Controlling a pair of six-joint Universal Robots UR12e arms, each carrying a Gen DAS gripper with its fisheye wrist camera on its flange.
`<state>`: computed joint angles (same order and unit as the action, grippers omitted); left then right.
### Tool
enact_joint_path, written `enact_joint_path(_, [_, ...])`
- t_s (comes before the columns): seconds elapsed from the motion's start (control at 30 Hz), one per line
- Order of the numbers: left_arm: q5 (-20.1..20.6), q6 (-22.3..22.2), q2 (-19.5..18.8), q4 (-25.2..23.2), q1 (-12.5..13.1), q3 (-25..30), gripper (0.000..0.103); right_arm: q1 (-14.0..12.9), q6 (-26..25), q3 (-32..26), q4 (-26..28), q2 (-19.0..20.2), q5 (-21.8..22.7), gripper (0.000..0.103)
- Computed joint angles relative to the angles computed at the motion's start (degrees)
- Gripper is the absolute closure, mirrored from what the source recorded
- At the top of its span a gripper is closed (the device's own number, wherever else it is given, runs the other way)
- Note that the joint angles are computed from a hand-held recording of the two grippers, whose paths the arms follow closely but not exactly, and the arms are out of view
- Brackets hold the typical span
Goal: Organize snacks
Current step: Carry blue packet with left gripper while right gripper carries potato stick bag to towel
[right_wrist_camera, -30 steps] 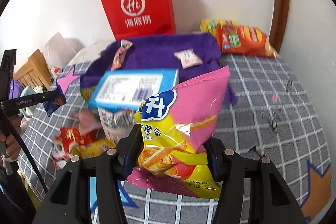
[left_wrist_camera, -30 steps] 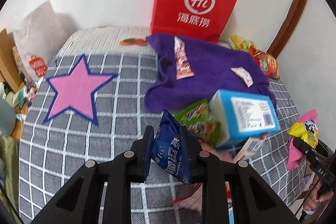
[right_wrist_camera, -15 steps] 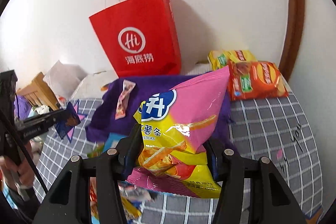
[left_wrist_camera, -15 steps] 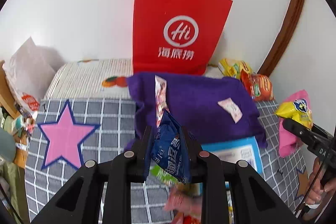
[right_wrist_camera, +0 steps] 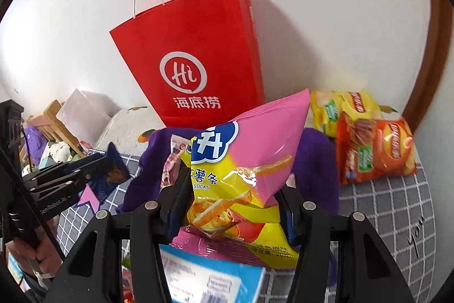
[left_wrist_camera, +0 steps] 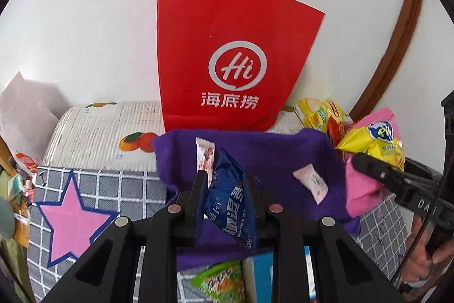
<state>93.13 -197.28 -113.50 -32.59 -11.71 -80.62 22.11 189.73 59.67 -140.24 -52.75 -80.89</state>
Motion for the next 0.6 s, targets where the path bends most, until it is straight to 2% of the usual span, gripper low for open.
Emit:
enact_joint_path(0.13, [-0.4,-0.2,-1.2,0.3,0.3,0.9,0.080,0.0,-0.9,-3.8,2.2,2.3,0.8,0.049])
enact_joint_path(0.33, [-1.1,0.0,-2.2,-1.8,1.0,1.7,0.080,-0.3,-1.7,-5.4,4.0,4.4,2.0,0.049])
enact_joint_path(0.4, [-1.6,-0.2,-2.5,-2.5,1.3,1.9,0.080,-0.2,-2.1,-7.5,7.1,5.7,1.7,0.049])
enact_joint_path(0.6, [-1.9,-0.7,-2.9,-3.7,1.7,2.1,0.080,-0.2,-4.1,-9.2,10.7,7.3,1.7,0.049])
